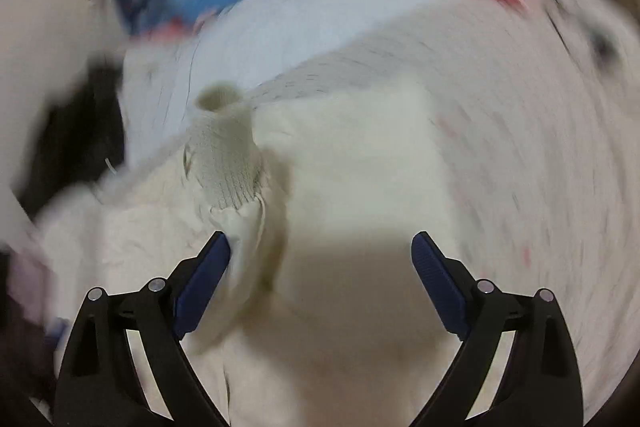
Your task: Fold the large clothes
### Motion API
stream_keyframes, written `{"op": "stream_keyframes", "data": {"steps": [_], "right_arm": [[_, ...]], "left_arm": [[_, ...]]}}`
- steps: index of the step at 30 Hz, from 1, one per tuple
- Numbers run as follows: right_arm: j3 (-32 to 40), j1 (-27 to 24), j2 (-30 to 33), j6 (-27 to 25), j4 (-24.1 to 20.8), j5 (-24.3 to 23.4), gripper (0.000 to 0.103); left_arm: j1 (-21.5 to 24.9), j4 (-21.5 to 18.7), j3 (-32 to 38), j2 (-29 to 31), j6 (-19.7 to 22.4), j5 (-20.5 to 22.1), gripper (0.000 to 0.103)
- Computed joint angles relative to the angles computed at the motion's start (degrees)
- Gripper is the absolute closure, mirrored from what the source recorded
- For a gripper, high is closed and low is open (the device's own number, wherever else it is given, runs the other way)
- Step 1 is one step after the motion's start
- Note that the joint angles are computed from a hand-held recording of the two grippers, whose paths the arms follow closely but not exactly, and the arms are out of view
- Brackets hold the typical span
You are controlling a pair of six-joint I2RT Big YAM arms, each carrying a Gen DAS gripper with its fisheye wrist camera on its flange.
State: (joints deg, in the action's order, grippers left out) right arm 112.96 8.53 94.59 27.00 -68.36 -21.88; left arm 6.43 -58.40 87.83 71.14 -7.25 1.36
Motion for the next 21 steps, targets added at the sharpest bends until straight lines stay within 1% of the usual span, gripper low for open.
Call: {"op": "stream_keyframes", "data": {"steps": [1, 2, 3, 4, 5, 6, 7, 9, 11, 13, 14, 15, 16, 17, 19, 20, 21], "right_arm": [[-6.6, -2.5, -3.3, 4.2, 5.6, -7.2, 0.013], [-10.4, -3.8, -4.9, 7.1, 9.7, -11.5, 0.013], [-14.1, -5.2, -6.4, 11.1, 14.6, -16.2, 0.011], [-15.7, -5.8, -6.9, 13.5, 17.6, -18.5, 0.01], [-16.2, -6.0, -6.9, 14.5, 19.9, -19.9, 0.009], [-15.5, -5.9, -6.2, 14.2, 20.3, -20.6, 0.008], [-14.4, -5.7, -5.2, 13.9, 19.8, -21.2, 0.008], [-11.9, -5.1, -2.7, 14.7, 19.3, -22.8, 0.008], [-11.0, -4.5, -1.6, 14.3, 19.1, -21.6, 0.009], [-8.1, -3.4, 0.3, 11.4, 16.4, -20.2, 0.032], [-6.2, -2.9, 1.4, 10.0, 14.3, -19.5, 0.061], [-5.1, -2.7, 2.1, 9.0, 13.2, -18.9, 0.085], [-3.8, -2.2, 2.6, 8.0, 12.6, -17.0, 0.092], [-2.7, -1.8, 2.9, 7.2, 13.0, -16.3, 0.101], [-1.9, -1.1, 2.7, 6.5, 14.4, -16.0, 0.102], [-1.7, -1.0, 2.4, 5.8, 14.5, -15.4, 0.102], [-1.1, -0.8, 2.1, 4.6, 13.8, -13.3, 0.101]], "left_arm": [[1.2, -0.3, 0.1, 0.2, -1.4, 1.5, 0.011], [2.5, -1.0, 0.8, 0.9, -3.3, 3.4, 0.011], [3.3, -1.1, 0.5, 1.0, -4.5, 4.3, 0.011], [4.2, -1.4, 0.5, 1.3, -6.0, 5.3, 0.011], [4.9, -1.6, 1.6, 2.8, -6.9, 6.1, 0.011], [5.4, -1.8, 1.5, 2.8, -7.5, 6.6, 0.011], [5.6, -2.0, 1.3, 2.8, -8.0, 6.8, 0.011], [6.1, -2.1, 1.4, 3.3, -8.4, 7.5, 0.011], [5.9, -2.3, 1.9, 3.8, -8.4, 6.7, 0.011], [5.5, -2.5, 2.1, 3.8, -8.2, 6.0, 0.011], [5.4, -2.5, 2.0, 3.8, -8.1, 5.8, 0.011], [5.4, -2.6, 2.2, 3.9, -7.9, 5.6, 0.011], [5.2, -2.7, 2.3, 4.0, -7.7, 5.1, 0.011], [5.0, -2.8, 2.4, 4.1, -7.4, 4.8, 0.011], [5.0, -2.8, 2.4, 4.1, -7.2, 4.3, 0.011], [4.9, -3.0, 2.5, 4.2, -7.2, 4.1, 0.011], [4.9, -3.1, 2.5, 4.2, -7.3, 4.1, 0.011]]}}
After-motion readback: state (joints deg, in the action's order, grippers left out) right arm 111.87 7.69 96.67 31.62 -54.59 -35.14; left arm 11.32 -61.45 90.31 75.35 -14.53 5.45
